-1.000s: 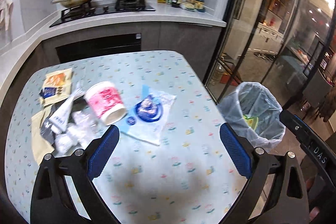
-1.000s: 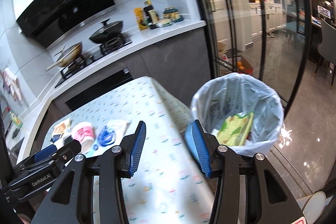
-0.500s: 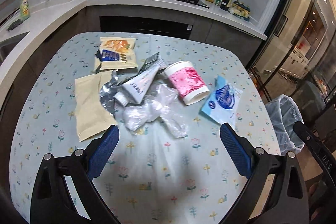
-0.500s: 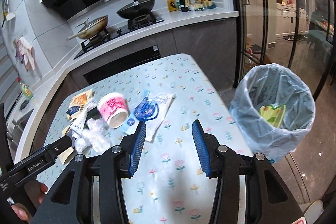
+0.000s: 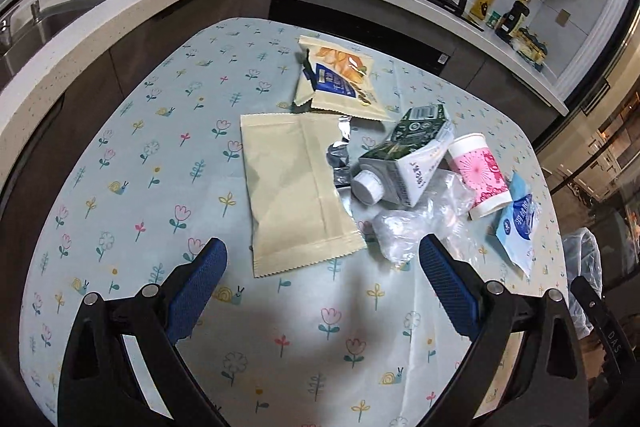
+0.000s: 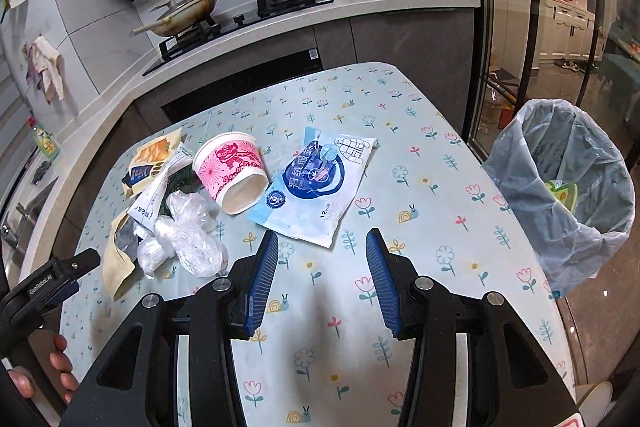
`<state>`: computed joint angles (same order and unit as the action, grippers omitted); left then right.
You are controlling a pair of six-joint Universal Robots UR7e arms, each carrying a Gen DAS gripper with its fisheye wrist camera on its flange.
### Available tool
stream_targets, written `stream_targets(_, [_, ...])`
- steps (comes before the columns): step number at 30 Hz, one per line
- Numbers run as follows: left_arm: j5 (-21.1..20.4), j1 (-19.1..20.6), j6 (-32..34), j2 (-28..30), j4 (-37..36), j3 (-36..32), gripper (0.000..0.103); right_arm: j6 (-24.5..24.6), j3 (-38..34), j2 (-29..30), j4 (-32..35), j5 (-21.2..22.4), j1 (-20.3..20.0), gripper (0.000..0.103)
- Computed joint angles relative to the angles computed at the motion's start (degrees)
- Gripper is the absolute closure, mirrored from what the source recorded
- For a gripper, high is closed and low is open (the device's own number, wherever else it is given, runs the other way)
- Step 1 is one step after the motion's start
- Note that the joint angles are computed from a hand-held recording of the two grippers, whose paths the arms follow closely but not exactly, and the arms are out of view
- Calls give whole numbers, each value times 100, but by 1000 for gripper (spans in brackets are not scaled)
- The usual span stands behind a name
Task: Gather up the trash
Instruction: 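Move both tools back to the table toward the beige packet and wipes pack, then grasp the beige packet with the left tool while the right tool grasps the blue-white wipes pack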
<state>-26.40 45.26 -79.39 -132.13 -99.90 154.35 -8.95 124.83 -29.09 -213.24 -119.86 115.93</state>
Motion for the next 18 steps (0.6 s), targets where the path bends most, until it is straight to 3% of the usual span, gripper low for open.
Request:
stream_targets(12, [-116, 1634, 2450, 1744, -3903, 96, 11, 106, -688, 457, 551, -51, -204, 58])
stream_targets(18, [-273, 1986, 3119, 2273, -4931, 49, 17, 173, -1040, 691, 800, -83, -327, 58])
